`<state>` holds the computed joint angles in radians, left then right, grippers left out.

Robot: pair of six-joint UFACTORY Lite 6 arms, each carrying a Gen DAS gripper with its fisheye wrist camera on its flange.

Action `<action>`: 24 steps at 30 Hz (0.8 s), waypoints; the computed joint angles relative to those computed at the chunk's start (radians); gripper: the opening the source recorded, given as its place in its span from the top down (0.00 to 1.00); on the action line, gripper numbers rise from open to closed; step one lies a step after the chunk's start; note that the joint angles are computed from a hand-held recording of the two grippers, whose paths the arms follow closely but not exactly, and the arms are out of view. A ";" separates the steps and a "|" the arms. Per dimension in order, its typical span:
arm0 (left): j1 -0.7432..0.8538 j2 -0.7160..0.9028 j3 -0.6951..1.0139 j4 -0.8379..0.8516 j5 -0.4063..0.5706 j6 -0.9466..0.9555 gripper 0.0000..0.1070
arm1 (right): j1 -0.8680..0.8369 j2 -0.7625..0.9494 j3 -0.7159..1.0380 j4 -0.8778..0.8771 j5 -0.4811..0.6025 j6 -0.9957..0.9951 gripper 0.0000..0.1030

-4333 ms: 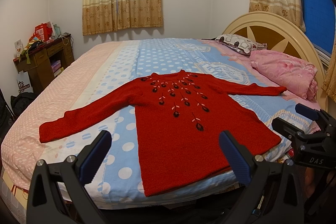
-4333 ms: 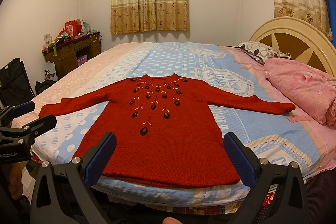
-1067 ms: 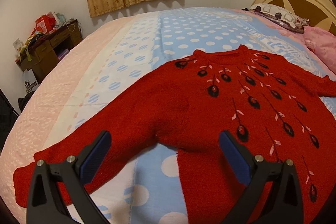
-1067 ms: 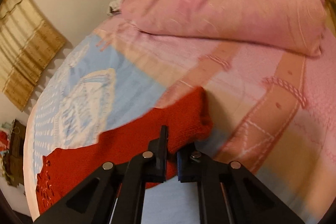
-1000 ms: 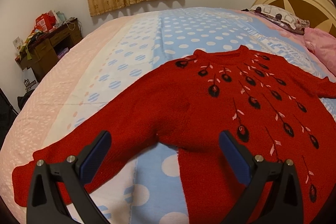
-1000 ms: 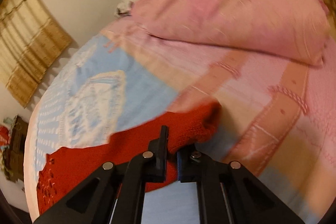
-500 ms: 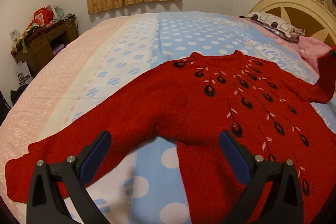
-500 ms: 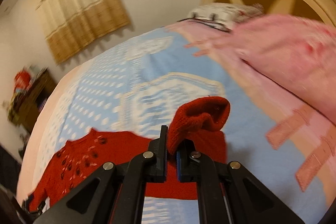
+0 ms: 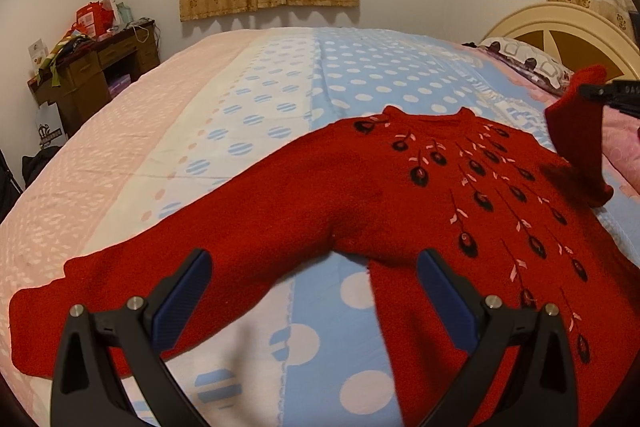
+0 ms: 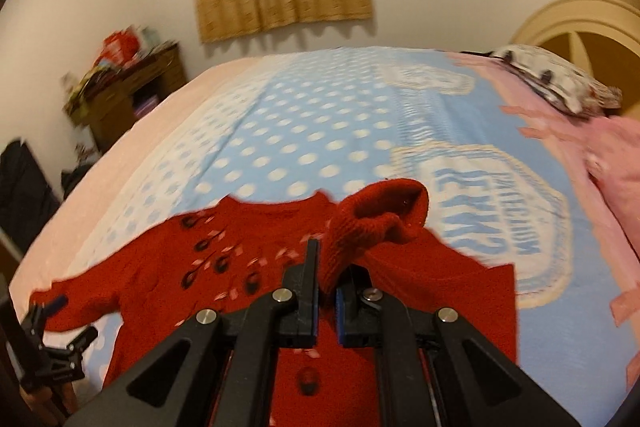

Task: Fold small clothes
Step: 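Fold the held sleeve across the cardigan body with the right gripper, release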

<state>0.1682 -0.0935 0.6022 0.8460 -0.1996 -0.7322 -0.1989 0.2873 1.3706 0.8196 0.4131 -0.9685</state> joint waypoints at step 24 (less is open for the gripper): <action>-0.040 0.005 0.088 0.709 -0.046 -0.704 0.04 | 0.163 -0.152 -0.520 0.181 -0.126 -0.394 0.43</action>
<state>0.1283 -0.0882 0.6899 1.5546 -0.2459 -1.4357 -0.0364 0.1356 0.8501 1.0002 0.2871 -1.3628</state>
